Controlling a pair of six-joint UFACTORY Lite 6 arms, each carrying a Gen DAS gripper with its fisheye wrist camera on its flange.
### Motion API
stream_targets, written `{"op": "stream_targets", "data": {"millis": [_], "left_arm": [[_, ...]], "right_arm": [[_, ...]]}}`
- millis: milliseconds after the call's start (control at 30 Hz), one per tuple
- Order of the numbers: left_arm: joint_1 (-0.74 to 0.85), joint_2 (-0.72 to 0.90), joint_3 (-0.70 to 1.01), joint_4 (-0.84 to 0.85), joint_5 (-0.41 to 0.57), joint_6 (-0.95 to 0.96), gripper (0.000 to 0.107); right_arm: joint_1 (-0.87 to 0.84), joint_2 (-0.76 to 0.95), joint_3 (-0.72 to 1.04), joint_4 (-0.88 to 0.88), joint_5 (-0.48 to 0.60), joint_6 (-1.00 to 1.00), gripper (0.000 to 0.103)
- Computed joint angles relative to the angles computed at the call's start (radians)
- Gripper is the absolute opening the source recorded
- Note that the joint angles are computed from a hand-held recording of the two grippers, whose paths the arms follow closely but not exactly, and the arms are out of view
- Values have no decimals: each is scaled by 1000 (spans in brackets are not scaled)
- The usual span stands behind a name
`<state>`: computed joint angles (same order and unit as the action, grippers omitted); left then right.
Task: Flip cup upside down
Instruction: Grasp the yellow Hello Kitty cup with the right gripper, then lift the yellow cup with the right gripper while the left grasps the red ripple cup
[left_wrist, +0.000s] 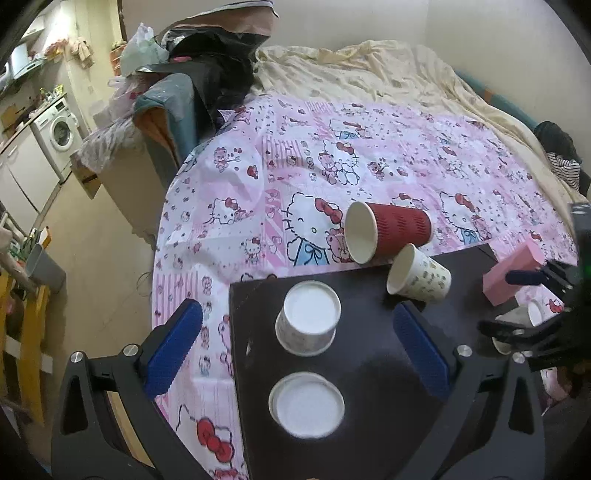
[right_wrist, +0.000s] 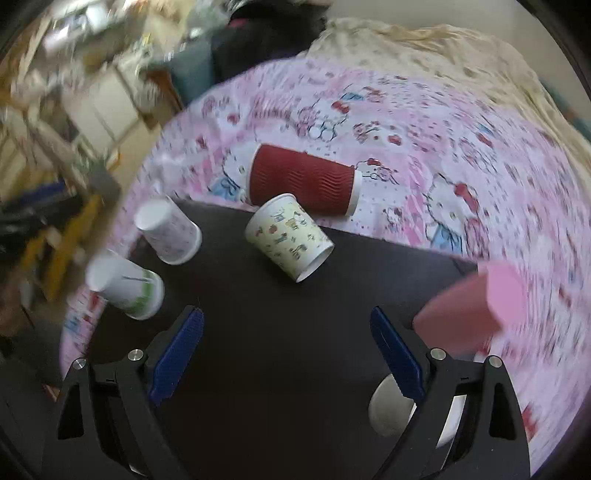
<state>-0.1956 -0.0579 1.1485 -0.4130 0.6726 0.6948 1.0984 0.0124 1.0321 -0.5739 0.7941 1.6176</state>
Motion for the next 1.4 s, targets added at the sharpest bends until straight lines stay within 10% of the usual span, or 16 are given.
{"op": "stream_targets", "data": {"millis": [233,467,667,1000,1400], "left_arm": [[13,156,92,-29,33,-25,102],[2,182,95,9,10,-41,102],[-4,186,88,57,-5,-95,102],[-122,214,159,177,40,-271,102],[-500,817,937,517,346,-22,102]], "right_arm": [[-268,349,264,354,11,-731,94],[-357,587,503,426,98,-1019,94],[-388,608,495,495,38,-1077,62],[-123,54,-67,367,-208,-327,61],[277,-85,-247,29,-261,505,61]]}}
